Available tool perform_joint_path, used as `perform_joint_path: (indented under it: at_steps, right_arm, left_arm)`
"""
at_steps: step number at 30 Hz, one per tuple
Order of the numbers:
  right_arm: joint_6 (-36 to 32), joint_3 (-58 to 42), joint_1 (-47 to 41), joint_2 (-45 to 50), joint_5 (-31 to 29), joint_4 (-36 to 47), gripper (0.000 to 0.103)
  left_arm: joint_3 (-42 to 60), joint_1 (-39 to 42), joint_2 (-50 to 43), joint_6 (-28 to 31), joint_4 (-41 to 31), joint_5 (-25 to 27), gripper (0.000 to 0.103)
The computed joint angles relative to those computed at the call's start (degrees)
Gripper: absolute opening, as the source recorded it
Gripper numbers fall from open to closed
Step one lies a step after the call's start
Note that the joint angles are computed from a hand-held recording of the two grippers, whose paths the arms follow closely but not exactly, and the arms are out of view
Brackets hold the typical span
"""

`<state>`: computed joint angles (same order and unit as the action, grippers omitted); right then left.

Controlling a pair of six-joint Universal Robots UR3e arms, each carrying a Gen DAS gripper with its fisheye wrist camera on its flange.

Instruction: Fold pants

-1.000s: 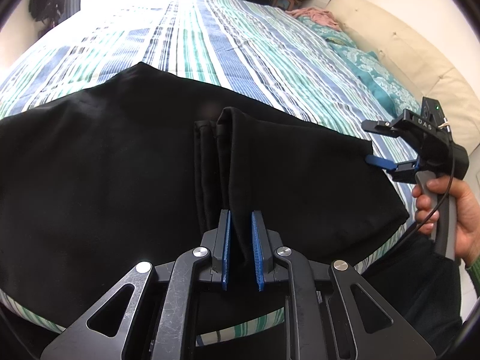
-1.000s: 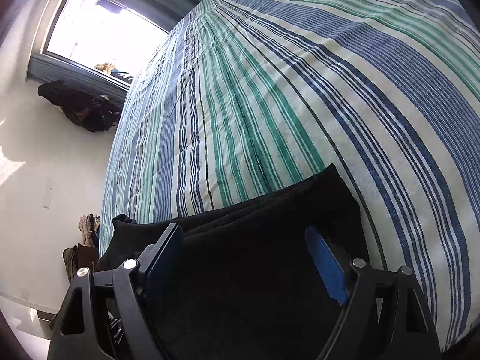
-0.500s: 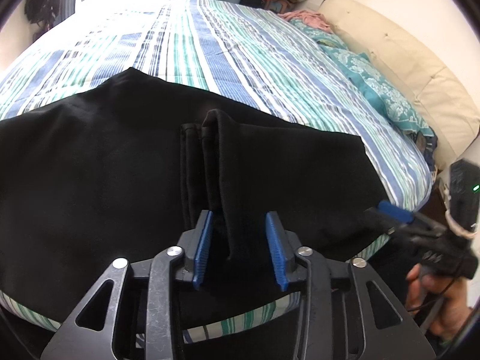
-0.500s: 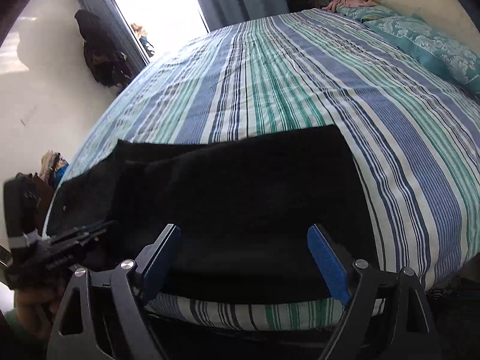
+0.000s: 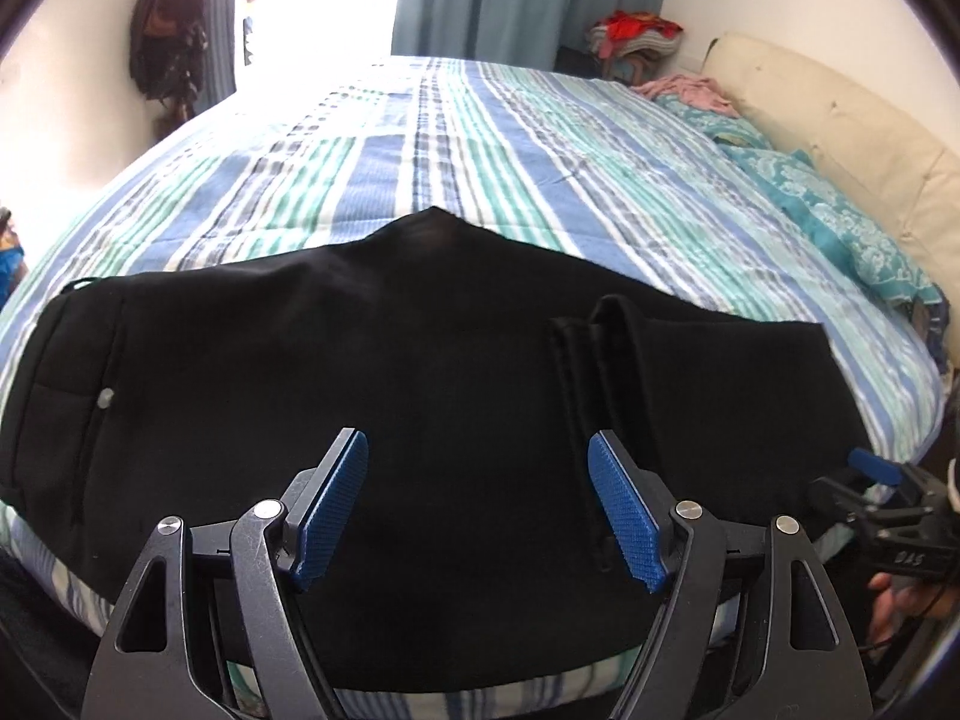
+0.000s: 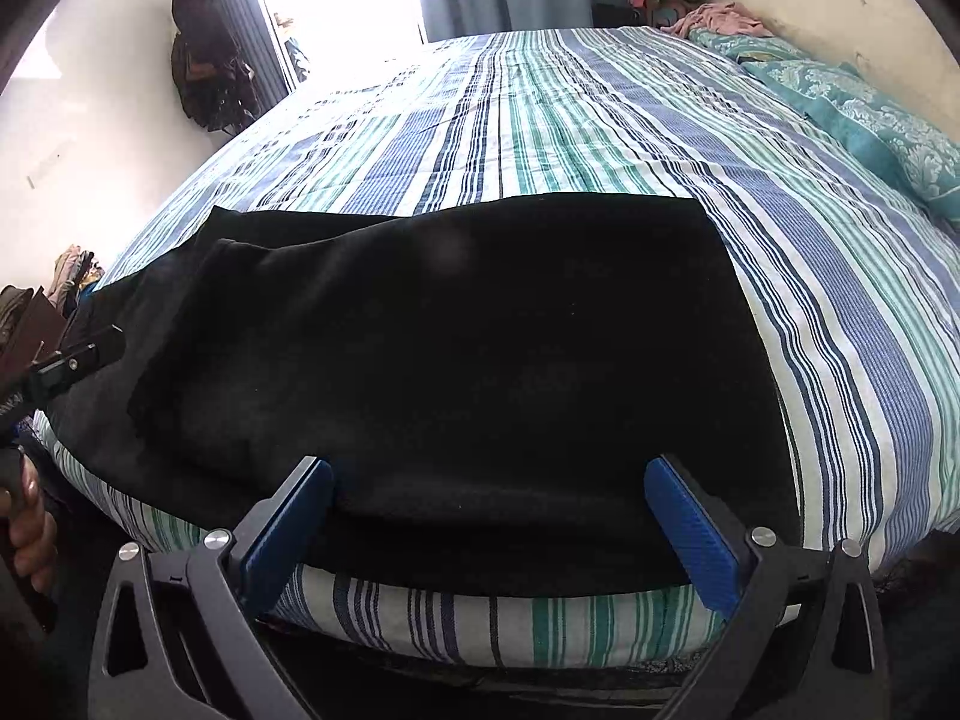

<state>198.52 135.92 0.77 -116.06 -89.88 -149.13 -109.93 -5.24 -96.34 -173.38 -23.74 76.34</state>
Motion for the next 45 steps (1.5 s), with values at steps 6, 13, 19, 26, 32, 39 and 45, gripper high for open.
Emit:
perform_joint_path:
  at_steps: [6,13,19,26,32,39,45]
  right_arm:
    - [2.36,-2.46,4.38,4.22,-5.6,-0.68,0.103]
    - [2.21,-1.98,4.8,4.27,-6.22,-1.56,0.103]
    - [2.28,-2.34,5.81,5.27,-7.39,-2.01,0.103]
    - [1.99,-2.35,6.43,5.9,-8.4,-2.67,0.103]
    - [2.02,-2.2,6.67,6.06,-8.77,-3.07,0.103]
    - [2.05,-2.05,6.85,6.13,-9.01,-3.39,0.103]
    - [2.02,-2.03,6.9,6.12,-9.13,-3.45,0.103]
  left_arm:
    - [-2.17,-0.19,-1.79,-0.1,2.25,4.32,0.081]
    - [-1.71,-1.5,-2.49,0.51,1.98,5.7,0.089]
    - [-1.1,-1.72,-3.12,0.59,1.49,5.63,0.094]
    - [-0.12,-2.48,-3.99,0.66,1.11,6.69,0.096]
    - [0.09,-2.9,-4.09,0.6,0.89,7.23,0.096]
    - [0.39,-3.14,-4.12,0.45,0.42,7.57,0.097]
    - [0.64,-3.41,-4.52,0.5,0.45,8.02,0.097]
